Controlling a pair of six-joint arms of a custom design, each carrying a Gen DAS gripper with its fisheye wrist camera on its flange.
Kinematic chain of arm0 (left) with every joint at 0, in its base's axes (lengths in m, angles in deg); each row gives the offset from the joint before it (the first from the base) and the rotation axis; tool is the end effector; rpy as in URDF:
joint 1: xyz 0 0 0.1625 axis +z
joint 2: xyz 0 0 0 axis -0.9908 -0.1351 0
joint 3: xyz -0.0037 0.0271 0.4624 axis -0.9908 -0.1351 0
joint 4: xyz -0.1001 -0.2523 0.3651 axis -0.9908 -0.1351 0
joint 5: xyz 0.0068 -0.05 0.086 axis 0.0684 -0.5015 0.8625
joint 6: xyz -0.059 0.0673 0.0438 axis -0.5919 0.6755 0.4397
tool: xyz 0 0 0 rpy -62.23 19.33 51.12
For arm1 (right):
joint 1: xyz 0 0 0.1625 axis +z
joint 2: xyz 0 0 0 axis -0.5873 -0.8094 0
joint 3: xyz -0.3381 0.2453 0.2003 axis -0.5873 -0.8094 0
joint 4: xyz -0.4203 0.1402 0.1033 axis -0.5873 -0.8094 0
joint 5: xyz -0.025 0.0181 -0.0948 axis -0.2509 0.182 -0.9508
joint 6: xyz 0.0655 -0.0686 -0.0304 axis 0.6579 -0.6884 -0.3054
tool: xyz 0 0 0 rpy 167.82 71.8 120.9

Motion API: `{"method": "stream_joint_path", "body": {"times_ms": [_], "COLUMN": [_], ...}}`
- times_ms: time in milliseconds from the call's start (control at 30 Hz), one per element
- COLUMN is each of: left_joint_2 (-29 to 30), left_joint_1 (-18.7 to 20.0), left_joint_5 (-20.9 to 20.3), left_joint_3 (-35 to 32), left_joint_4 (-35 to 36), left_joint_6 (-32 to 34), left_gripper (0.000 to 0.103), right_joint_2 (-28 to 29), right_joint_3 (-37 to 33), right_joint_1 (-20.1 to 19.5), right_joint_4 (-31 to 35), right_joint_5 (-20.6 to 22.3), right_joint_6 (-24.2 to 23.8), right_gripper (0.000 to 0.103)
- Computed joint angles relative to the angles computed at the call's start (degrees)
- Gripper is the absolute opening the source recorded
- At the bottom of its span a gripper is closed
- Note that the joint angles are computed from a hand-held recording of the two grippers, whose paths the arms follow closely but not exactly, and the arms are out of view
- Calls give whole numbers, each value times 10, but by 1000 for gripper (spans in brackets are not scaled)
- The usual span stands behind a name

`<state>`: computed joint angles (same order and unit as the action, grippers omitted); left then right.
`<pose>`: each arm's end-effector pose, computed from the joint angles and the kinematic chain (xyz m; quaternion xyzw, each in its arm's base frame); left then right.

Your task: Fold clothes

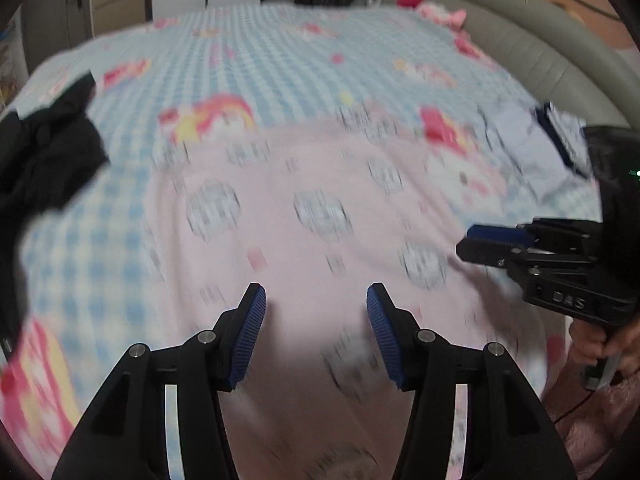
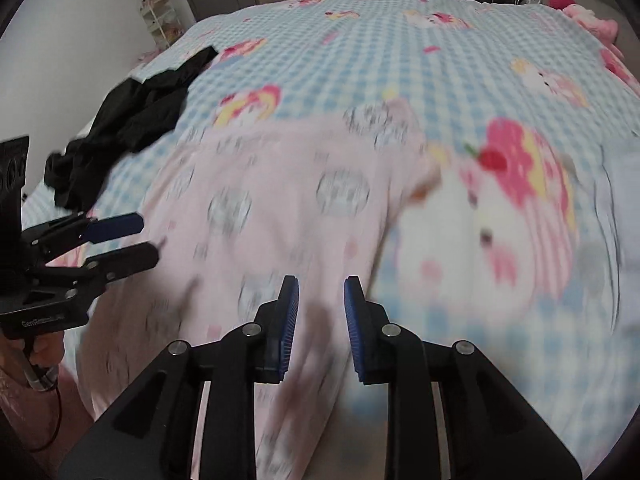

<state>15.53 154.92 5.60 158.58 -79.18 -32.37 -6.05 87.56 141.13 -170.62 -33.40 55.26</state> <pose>0.0192 -0.5798 0.2313 0.1180 0.9244 -0.2395 0.2724 0.2685 -0.6328 -0.0548 0.3244 -0.9125 0.1234 0.2165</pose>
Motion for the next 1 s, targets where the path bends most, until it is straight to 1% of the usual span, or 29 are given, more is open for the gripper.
{"method": "stream_joint_path", "body": {"times_ms": [33,67,133,167,200,233,300,367,400,433,467,500,600,667,733,800,833,900,1000], "left_joint_2": [-3,-14,-36,-47,-58,-65,-76,-78,-77,-72,-68,-59,-38,-39,-39,-49,-55,-64,-61], "left_joint_1": [0,1,-9,-14,-16,-19,-27,-38,-41,-45,-49,-54,-67,-74,-79,-80,-80,-80,-81], "left_joint_5": [-5,-12,17,33,47,51,57,57,49,38,36,49,89,107,118,115,107,86,74], "left_joint_3": [7,22,60,79,94,108,134,144,148,152,154,154,156,166,174,179,183,191,196], "left_joint_4": [18,16,5,0,3,-10,-44,-58,-70,-85,-89,-86,-66,-54,-50,-48,-63,-108,-173], "left_joint_6": [-19,-31,-59,-74,-85,-82,-74,-88,-87,-83,-83,-87,-98,-86,-88,-104,-110,-114,-113], "left_gripper": [55,55,55,55,55,55,55,55,55,56,56,56,56,58,59,59,59,59,60], "right_joint_2": [-3,-12,-28,-34,-39,-44,-55,-65,-67,-65,-61,-57,-50,-45,-42,-46,-50,-61,-73], "right_joint_3": [12,30,63,78,92,106,137,162,169,171,171,171,179,184,189,193,196,202,209], "right_joint_1": [-1,-4,-12,-15,-19,-22,-26,-26,-26,-23,-21,-18,-14,-11,-8,-10,-11,-13,-10], "right_joint_4": [-6,-14,-28,-34,-39,-45,-73,-106,-114,-120,-126,-131,-148,-161,-173,-175,-173,-168,-164], "right_joint_5": [7,13,19,16,12,7,17,40,51,51,47,43,10,-13,-31,-32,-25,-10,31], "right_joint_6": [6,15,35,34,30,26,3,-16,-20,-19,-17,-15,-37,-53,-65,-59,-51,-32,-19], "right_gripper": [23,23,24,24,24,24,24,24,27,30,35,36,35,34,34,34,34,34,36]}}
